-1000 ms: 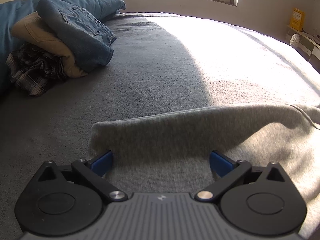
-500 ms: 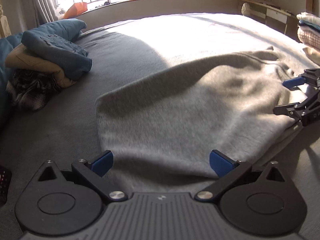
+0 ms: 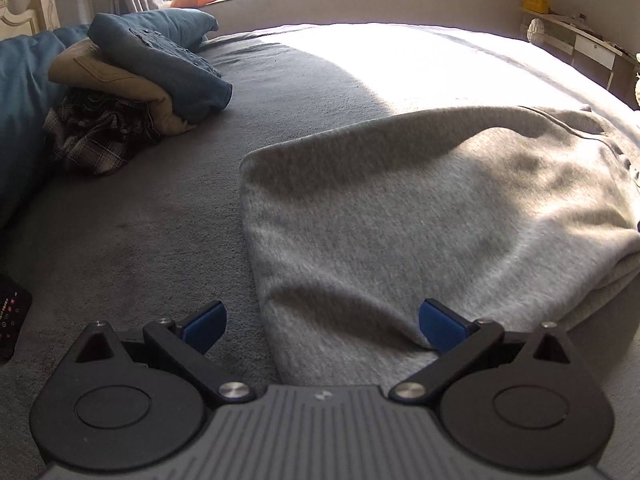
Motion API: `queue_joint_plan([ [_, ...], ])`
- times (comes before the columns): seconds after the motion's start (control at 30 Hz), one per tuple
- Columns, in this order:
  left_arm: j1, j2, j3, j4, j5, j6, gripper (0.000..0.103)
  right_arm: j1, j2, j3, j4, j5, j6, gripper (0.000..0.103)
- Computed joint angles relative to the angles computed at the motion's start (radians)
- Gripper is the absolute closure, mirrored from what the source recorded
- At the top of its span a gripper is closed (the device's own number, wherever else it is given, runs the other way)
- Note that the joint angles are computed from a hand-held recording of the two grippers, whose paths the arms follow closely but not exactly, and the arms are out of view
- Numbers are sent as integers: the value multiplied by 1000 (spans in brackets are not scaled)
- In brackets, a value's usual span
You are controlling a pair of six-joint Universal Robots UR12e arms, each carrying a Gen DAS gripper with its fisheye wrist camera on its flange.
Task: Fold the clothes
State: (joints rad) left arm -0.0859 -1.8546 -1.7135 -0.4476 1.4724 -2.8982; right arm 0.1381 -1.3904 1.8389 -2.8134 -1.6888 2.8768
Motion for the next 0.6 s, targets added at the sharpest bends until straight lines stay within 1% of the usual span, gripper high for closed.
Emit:
queue_joint_plan([
  [0.07,-1,-1,4,-5,4,-5,0,0,-11,6,3,-27,-9,7],
  [0.17,-7,5,1,4,26,3,0,-13,-26,8,15,-21,57,8],
  [0.23,-14,10,-7,33,47,30,0,-18,-30,8,-14,2,88,8],
  [0.27,-14,14,-10,34,49,30,0,-19,-31,8,-33,15,101,8],
  [0.33,-15,22,-15,36,54,30,0,-20,-22,-5,-63,66,112,8],
  [0.4,-16,29,-20,38,59,30,0,-13,-5,-29,-71,120,93,8],
  [0.53,-9,47,-31,23,54,-17,0,11,39,-81,-99,238,11,8],
  [0.6,-5,53,-37,19,50,-36,0,23,60,-104,-96,284,-36,7],
])
